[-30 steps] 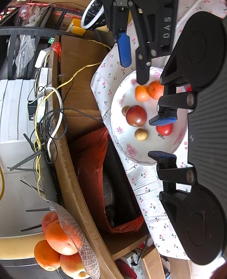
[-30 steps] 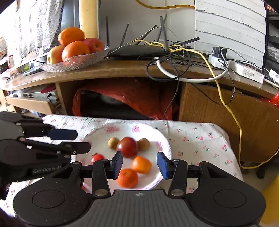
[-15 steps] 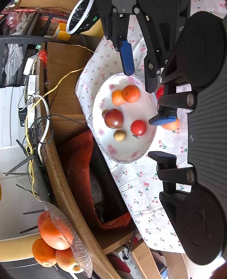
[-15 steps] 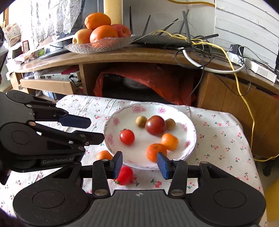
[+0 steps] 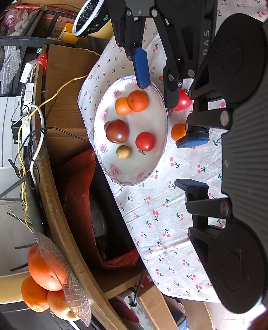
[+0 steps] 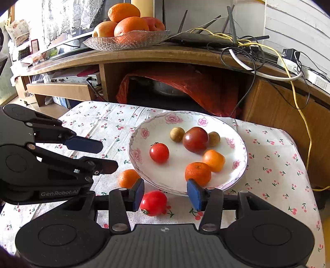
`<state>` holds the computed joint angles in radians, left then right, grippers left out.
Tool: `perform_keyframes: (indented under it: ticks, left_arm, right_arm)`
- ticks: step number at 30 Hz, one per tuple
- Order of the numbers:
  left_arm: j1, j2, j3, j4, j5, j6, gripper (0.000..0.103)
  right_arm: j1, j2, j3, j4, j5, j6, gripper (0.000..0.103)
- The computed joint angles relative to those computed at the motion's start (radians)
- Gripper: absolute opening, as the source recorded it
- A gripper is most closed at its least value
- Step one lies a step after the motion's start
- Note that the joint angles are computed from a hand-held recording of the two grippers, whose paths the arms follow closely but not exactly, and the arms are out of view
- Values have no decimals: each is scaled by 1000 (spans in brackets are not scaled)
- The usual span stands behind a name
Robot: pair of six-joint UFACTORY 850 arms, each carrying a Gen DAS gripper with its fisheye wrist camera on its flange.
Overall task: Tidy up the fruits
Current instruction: 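Withdraw both open grippers from the bowl toward the remaining fruits, then grasp an orange with the left gripper while the right grasps a red tomato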
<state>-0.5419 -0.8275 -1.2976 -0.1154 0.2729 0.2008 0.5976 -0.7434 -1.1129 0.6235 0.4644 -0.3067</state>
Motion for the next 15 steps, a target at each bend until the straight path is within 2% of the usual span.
perform_keyframes:
  ticks: [7, 15]
  left_arm:
    - [7, 1, 9, 39, 2, -34, 42]
    - [10, -8, 0, 159, -11, -122, 42]
  right_arm:
    - [2, 21, 28, -13, -2, 26, 42]
    - [0, 18, 37, -33, -27, 53, 43]
